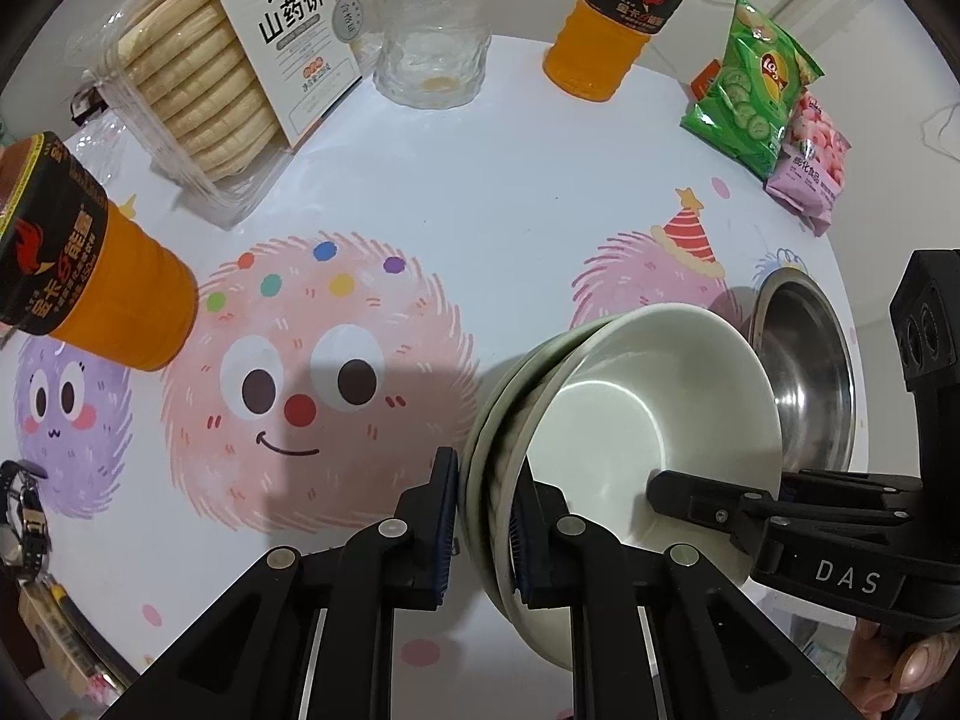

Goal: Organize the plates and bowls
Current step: 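Close both grippers on the bowl stack rim and lift it, then carry the bowl stack over the steel bowl and lower it inside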

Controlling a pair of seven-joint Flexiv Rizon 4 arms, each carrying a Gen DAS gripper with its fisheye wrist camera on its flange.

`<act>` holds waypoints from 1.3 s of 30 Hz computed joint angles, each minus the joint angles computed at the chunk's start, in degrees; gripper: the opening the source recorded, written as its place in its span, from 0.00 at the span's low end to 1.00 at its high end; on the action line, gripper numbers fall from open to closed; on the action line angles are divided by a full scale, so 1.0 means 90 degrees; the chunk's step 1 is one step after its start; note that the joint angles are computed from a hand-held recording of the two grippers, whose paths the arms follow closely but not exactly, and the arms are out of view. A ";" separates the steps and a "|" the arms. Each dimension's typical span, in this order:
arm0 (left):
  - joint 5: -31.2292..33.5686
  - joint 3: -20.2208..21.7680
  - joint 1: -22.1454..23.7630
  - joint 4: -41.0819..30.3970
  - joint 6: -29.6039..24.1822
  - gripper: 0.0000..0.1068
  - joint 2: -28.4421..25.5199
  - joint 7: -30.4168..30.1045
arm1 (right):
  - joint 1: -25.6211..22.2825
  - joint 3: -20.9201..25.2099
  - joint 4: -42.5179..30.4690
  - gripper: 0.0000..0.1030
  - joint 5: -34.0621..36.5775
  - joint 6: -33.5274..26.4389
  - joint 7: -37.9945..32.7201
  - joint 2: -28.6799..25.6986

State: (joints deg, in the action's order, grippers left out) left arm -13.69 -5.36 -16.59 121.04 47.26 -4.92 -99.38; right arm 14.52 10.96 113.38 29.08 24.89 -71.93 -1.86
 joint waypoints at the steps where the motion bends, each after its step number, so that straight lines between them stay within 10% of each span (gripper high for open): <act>1: -0.0009 0.0000 0.0001 0.0003 -0.0020 0.14 0.0007 -0.0013 | 0.0003 0.0000 -0.0005 0.26 -0.0016 -0.0011 -0.0003 -0.0002; 39: 0.0764 -0.0080 0.0003 -0.1176 -0.0591 0.13 0.0077 -0.0382 | -0.0015 -0.0169 -0.0472 0.23 -0.0772 -0.0086 -0.0028 0.0492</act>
State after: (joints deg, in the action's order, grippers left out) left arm -6.81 -6.08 -16.56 110.46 41.94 -4.23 -102.82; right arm 14.38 9.44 109.13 22.13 24.12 -72.18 2.57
